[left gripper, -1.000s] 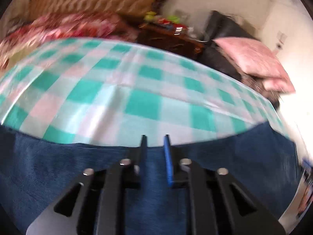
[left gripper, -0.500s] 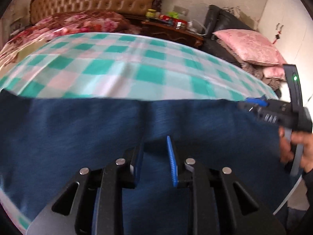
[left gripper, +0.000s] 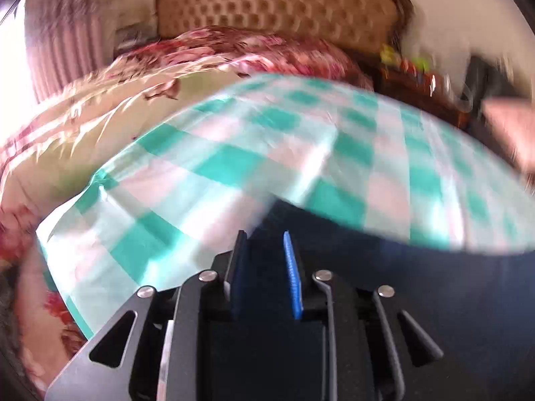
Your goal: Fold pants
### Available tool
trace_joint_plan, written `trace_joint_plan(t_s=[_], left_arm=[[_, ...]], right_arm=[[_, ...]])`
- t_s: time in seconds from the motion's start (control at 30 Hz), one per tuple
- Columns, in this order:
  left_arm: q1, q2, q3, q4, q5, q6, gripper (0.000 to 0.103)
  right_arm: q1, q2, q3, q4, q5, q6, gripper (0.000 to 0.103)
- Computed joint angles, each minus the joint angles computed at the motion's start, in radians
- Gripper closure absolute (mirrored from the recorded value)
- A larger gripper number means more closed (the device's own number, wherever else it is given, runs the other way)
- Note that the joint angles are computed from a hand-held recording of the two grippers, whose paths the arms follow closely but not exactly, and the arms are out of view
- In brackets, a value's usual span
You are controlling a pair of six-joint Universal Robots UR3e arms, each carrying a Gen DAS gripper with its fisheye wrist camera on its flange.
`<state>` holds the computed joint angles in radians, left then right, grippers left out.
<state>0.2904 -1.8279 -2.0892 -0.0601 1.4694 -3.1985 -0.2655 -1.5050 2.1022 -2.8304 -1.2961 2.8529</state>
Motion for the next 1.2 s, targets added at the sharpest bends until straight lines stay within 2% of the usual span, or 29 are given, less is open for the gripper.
trace_joint_plan(t_s=[0.03,0.1,0.23,0.3,0.33,0.37,0.4,0.43,0.57,0.63,0.7,0.73,0.77,0.8,0.83,0.9,0.97,1.07,1.1,1.17,1.2], left_arm=[[0.032,0.024,-0.012,-0.009,-0.047,0.026,0.069],[0.066,0.071,-0.038,-0.011,-0.090,0.084,0.050],[0.075,0.082,-0.009,-0.098,-0.118,0.152,0.049],[0.045,0.037,0.054,-0.134,-0.103,0.193,0.049],[0.010,-0.008,0.099,-0.135,-0.078,0.181,0.049],[-0.001,-0.040,0.144,-0.160,-0.064,0.180,0.052],[-0.008,-0.072,0.175,-0.173,-0.061,0.176,0.079],[-0.010,-0.105,0.239,-0.241,-0.060,0.192,0.091],[-0.012,-0.070,0.245,-0.245,-0.053,0.234,0.092],[0.018,-0.039,0.218,-0.207,-0.097,0.202,0.094],[0.018,-0.069,0.240,-0.210,-0.084,0.179,0.098],[0.006,-0.108,0.273,-0.239,-0.058,0.184,0.098],[0.002,-0.134,0.284,-0.248,-0.044,0.181,0.091],[0.010,-0.140,0.265,-0.218,-0.040,0.157,0.079],[0.029,-0.121,0.228,-0.179,-0.054,0.129,0.073],[0.073,-0.058,0.139,-0.095,-0.086,0.073,0.072],[0.116,0.053,0.009,-0.009,-0.121,0.065,0.074],[0.181,0.216,-0.161,0.003,-0.255,0.155,0.074],[0.201,0.274,-0.230,-0.003,-0.305,0.218,0.073],[0.197,0.308,-0.289,-0.021,-0.301,0.307,0.073],[0.182,0.299,-0.306,-0.014,-0.259,0.341,0.073]], right_arm=[[-0.003,-0.024,0.030,-0.001,-0.003,-0.002,0.039],[-0.019,-0.084,0.106,-0.001,-0.010,-0.029,0.039],[-0.100,-0.192,0.209,0.011,-0.011,-0.082,0.038],[-0.168,-0.238,0.230,0.056,0.011,-0.095,0.038],[-0.194,-0.256,0.242,0.057,0.010,-0.103,0.038],[-0.225,-0.277,0.257,0.053,0.003,-0.111,0.038],[-0.250,-0.291,0.267,0.050,0.000,-0.121,0.038],[-0.287,-0.315,0.281,0.051,-0.005,-0.138,0.037],[-0.445,-0.404,0.331,0.077,0.002,-0.199,0.034],[-0.533,-0.433,0.353,0.099,0.013,-0.227,0.033],[-0.578,-0.412,0.360,0.097,0.000,-0.242,0.033],[-0.591,-0.401,0.365,0.087,-0.012,-0.242,0.033],[-0.610,-0.395,0.370,0.086,-0.010,-0.243,0.033],[-0.624,-0.397,0.373,0.091,-0.004,-0.251,0.033],[-0.634,-0.400,0.381,0.081,-0.006,-0.259,0.033],[-0.655,-0.415,0.406,0.043,-0.010,-0.275,0.033],[-0.698,-0.435,0.438,0.002,0.009,-0.291,0.030],[-0.731,-0.381,0.446,-0.065,-0.012,-0.285,0.027],[-0.757,-0.381,0.451,-0.061,0.001,-0.292,0.022],[-0.784,-0.374,0.455,-0.067,0.016,-0.295,0.017],[-0.791,-0.369,0.458,-0.074,0.021,-0.300,0.015]])
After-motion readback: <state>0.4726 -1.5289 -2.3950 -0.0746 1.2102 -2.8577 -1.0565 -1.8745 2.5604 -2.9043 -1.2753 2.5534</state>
